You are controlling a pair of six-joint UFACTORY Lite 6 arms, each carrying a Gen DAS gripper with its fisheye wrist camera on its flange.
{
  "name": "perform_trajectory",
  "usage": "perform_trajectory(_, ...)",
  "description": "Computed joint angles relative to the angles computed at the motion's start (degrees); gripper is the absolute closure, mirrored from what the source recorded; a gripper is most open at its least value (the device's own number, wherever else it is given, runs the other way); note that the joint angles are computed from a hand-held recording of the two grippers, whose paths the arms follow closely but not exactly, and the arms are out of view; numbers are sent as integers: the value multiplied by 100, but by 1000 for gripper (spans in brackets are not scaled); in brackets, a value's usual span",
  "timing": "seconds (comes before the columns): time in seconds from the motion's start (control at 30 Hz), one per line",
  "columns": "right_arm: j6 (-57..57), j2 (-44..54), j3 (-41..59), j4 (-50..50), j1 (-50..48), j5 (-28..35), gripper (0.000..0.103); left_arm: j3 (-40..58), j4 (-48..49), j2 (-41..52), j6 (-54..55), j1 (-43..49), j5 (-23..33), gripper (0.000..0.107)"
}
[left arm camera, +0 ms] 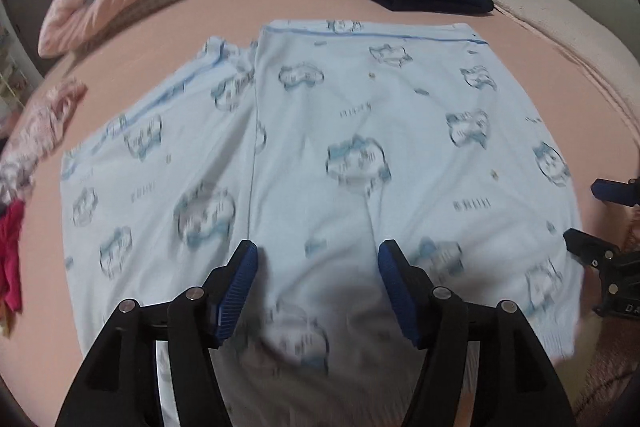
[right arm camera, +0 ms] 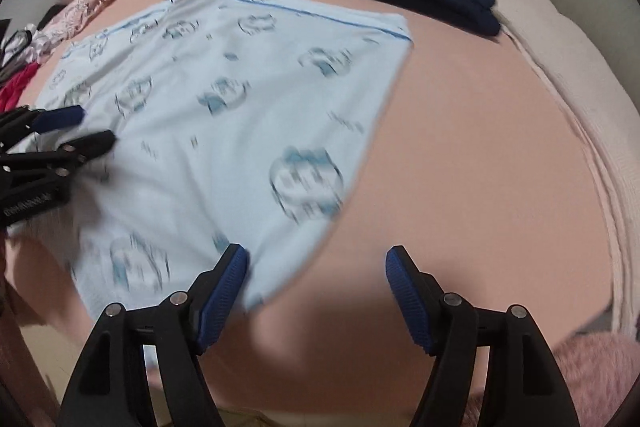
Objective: Fold clothes
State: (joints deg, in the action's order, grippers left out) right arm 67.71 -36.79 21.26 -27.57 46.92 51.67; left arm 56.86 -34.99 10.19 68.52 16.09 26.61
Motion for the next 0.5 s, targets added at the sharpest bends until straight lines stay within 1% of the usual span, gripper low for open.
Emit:
perform_trajectory(0.07, 579, -83, 35, -195, 588, 378, 32, 125, -110, -86, -81, 328, 438, 47)
perform_trajectory(0.1, 828, -155, 46, -250, 825, 505, 33, 103, -442, -221, 100, 553, 633, 47)
perform_trajectory(0.17, 1332, -612, -1, -297, 1121, 427, 33, 98, -987, -384, 423, 952, 1017, 47)
perform_trajectory(0.2, 1686, -666, 64, -344, 1358, 449, 33, 119, -1029, -367, 455, 1050, 1120, 47)
perform_trajectory(0.23, 2008, -480, 181, -387, 1672, 450, 33, 153, -837, -254, 292, 995, 1034, 47)
perform_trajectory(0.27, 2144, -55, 350, -396, 1873, 340, 33, 192, -632, -138, 111, 938, 951, 47)
perform_trajectory(0.3, 2243, 388, 549, -390, 2041, 239, 33, 151, -301, -24, -183, 809, 692, 47)
perform_trajectory(0.33, 2294, 733, 644, -413, 2159, 149, 33, 41, -152, 47, -238, 757, 470, 47)
perform_trajectory(0.4, 2416, 1099, 572, -555, 2349, 59, 32, -318, -238, -346, 227, 954, 537, 46)
perform_trajectory(0.43, 2444, 1008, 551, -494, 2426, 122, 32, -376, -57, -469, 268, 1047, 634, 46)
perform_trajectory(0.5, 2215, 702, 530, -59, 2357, 211, 32, -303, -38, -488, 415, 1304, 938, 46)
